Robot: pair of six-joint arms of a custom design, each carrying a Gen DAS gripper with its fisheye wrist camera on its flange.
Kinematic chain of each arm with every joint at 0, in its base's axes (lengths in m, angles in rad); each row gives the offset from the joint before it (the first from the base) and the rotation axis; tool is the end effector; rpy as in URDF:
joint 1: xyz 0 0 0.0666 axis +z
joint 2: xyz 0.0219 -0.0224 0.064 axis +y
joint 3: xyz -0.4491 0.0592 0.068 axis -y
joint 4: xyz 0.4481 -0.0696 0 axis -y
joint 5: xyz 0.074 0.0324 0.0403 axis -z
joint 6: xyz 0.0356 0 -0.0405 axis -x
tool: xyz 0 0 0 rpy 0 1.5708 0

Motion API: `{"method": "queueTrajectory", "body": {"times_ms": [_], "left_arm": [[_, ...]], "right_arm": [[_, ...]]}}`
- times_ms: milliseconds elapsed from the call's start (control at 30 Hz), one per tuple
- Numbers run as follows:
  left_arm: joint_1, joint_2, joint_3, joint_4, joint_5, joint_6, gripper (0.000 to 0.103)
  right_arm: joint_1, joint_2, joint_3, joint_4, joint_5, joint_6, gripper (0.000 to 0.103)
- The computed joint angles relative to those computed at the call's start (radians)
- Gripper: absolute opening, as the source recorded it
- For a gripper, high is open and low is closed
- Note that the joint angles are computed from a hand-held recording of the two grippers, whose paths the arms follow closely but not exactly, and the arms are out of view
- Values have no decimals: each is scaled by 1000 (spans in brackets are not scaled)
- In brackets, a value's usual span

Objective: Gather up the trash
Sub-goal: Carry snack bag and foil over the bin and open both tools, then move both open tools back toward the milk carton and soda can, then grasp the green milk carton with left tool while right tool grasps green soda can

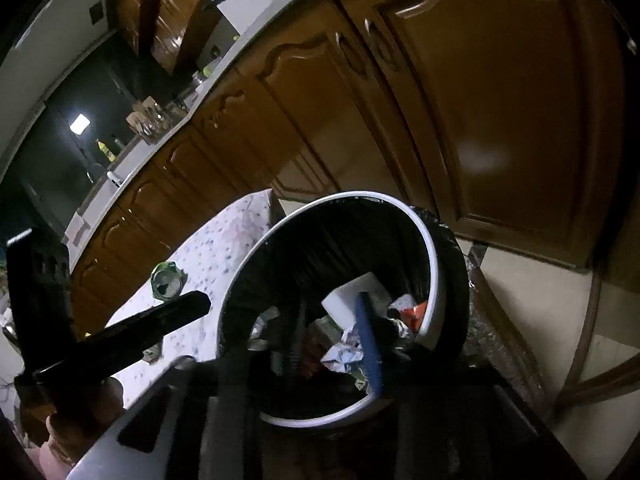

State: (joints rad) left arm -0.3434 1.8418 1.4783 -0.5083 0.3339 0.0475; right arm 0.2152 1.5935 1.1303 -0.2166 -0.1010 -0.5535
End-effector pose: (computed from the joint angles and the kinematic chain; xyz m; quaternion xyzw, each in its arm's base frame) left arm 0.6509 -0.2456 0.3033 0.1929 0.9080 -0.2187 0.3009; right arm 0.5717 0.1282 0.3089 0.1303 0.8920 0.2036 0.3819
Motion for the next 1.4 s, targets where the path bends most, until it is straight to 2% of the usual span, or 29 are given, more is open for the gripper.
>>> {"method": "queueTrajectory", "body": {"times_ms": [33,67,133,200,233,267,300,733,967,1067,1400], "left_arm": [[4,-4,-6,3,2,1,21],[8,-10,-14,6,-3,5,27],[21,-30,-46,27,-12,25,36],[35,-50,-75,45,-26,44,42],[45,-63,-95,56,-39,59,52],[54,-72,-108,65,-47,70,56],[65,-86,-130,81,-58,87,56],[208,-166,-260,128,-96,151,57],[262,-178,-290,147,-137,183,62],[272,-162,-273,129,-191,192,68],[272,-69,-174,50,-224,173,70]], "right_arm": [[2,-5,-3,3,4,-2,33],[4,-9,-6,6,6,-5,35],[11,-17,-11,14,13,-6,44],[19,-25,-18,28,22,-7,64],[22,-30,-21,39,22,-7,68],[28,-35,-27,52,21,-9,76],[33,-37,-27,60,22,-11,79],[134,22,44,52,-5,0,84],[190,66,89,27,-9,39,87],[203,89,116,8,-13,57,87],[216,158,186,-36,-30,62,87]]}}
